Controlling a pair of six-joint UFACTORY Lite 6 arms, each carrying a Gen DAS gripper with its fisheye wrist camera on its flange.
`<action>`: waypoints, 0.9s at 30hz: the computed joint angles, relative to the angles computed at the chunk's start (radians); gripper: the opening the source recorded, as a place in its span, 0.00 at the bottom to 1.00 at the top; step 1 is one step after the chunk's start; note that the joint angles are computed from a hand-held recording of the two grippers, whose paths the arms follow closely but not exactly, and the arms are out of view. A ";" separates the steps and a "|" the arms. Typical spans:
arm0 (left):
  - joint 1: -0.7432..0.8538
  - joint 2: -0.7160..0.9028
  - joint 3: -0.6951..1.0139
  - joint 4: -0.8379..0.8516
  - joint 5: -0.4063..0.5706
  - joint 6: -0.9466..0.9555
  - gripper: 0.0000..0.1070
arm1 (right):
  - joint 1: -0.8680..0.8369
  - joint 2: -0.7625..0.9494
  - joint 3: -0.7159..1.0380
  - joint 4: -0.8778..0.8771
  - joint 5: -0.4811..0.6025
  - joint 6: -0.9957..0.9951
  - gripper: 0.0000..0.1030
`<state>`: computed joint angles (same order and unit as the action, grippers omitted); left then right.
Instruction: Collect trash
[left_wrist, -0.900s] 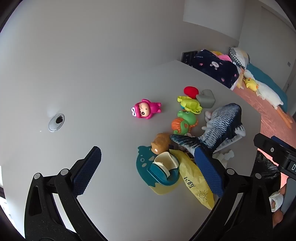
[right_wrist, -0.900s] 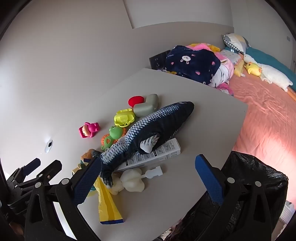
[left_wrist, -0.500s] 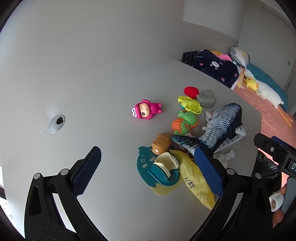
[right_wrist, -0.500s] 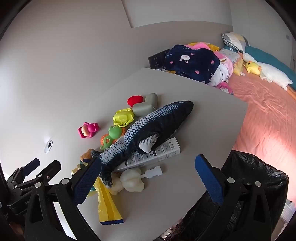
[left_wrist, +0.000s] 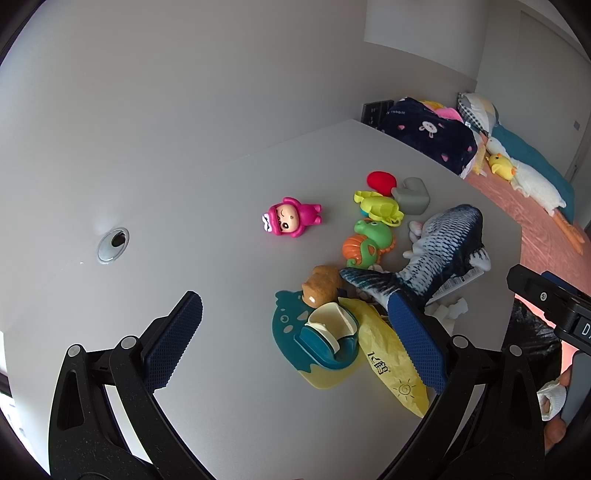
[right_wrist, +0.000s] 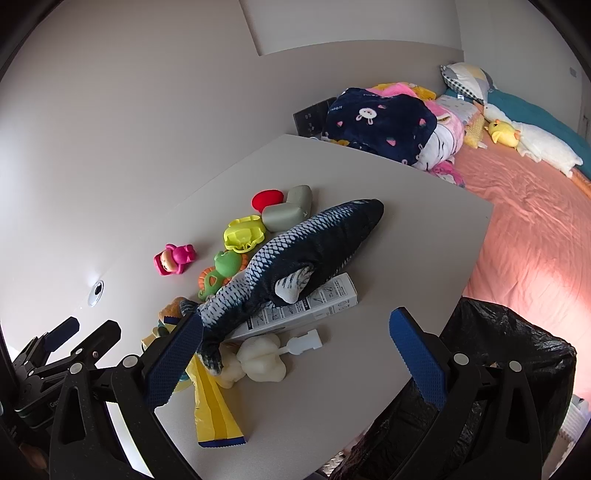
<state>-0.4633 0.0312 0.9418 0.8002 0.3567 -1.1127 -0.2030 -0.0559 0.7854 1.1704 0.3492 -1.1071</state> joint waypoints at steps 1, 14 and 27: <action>0.003 -0.001 0.010 -0.029 0.007 0.033 0.91 | -0.001 0.000 0.000 0.003 0.000 -0.003 0.98; -0.008 0.009 0.003 0.024 0.006 -0.023 0.91 | -0.032 0.001 -0.019 0.050 0.018 -0.073 0.98; -0.004 0.008 -0.001 0.008 0.001 -0.005 0.91 | -0.015 0.023 0.016 -0.003 0.012 -0.002 0.98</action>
